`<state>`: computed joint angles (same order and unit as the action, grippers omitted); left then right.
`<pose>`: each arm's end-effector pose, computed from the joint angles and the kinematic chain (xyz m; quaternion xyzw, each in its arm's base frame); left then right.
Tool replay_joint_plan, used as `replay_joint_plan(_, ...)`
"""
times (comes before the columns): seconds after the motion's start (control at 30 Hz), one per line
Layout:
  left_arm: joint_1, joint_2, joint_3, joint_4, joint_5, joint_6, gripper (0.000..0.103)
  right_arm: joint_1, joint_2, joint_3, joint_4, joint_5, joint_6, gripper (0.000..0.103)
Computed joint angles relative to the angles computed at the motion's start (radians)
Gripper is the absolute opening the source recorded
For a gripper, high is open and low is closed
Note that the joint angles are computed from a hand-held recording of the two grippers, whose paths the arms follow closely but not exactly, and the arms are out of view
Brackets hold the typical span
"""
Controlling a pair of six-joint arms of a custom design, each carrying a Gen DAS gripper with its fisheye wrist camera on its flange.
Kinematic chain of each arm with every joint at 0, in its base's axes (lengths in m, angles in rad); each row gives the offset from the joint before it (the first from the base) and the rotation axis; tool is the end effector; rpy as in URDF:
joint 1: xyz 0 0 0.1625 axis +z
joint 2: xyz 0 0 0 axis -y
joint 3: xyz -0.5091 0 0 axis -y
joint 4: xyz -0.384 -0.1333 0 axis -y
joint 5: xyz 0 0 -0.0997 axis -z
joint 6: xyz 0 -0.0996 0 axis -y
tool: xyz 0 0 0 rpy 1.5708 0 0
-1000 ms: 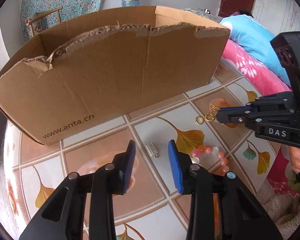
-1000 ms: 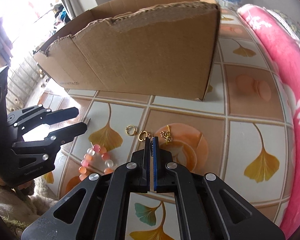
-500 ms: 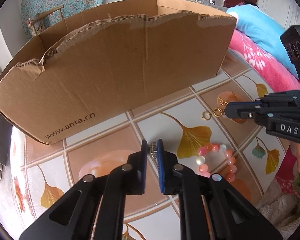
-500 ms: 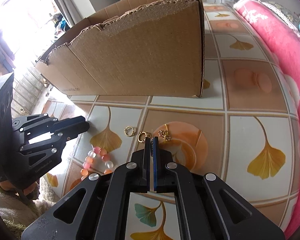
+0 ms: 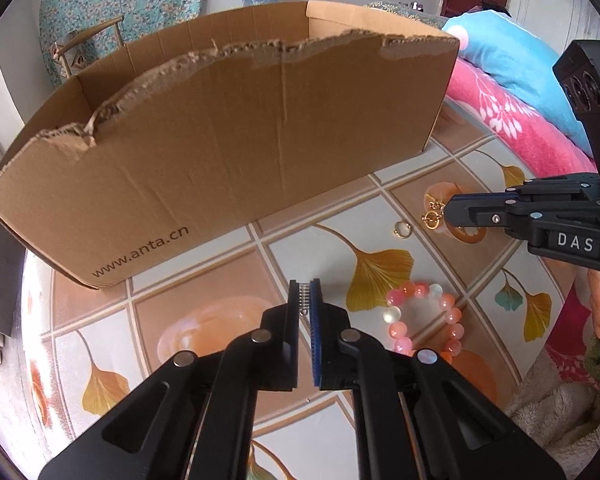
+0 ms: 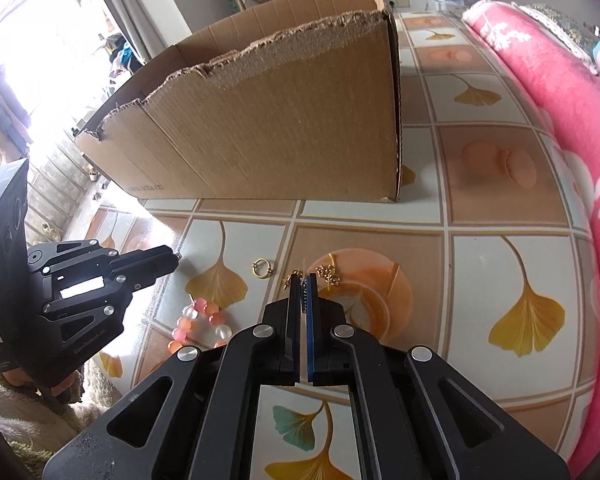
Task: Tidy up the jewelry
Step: 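Carry both items over the box and open both grippers to drop them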
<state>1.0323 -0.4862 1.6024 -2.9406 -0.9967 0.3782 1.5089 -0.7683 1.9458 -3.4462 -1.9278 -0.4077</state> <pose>-0.2167 -0.7281 -0.0006 0.3888 0.8690 -0.1434 0.2702 0.0581 -0.6545 0.1542 0.0993 -0.9215 0.2884 0.2406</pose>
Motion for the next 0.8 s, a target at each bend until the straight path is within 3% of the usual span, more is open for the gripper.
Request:
replay_joint_plan(0.3, -0.011, -0.056, 0.055, -0.063, -0.015, 0.016, 0.004, 0.033, -0.013, 0.026, -0.056, -0.017, -0.017, 0.0)
replay_joint_plan(0.53, -0.029, -0.122, 0.092, -0.129, -0.074, 0.039, 0.004, 0.076, -0.045, 0.039, -0.104, 0.006, -0.051, 0.0)
replay_joint_plan(0.8, -0.05, -0.138, 0.01, -0.185, -0.142, 0.151, 0.004, 0.133, -0.065, -0.065, -0.06, 0.1, -0.198, 0.0)
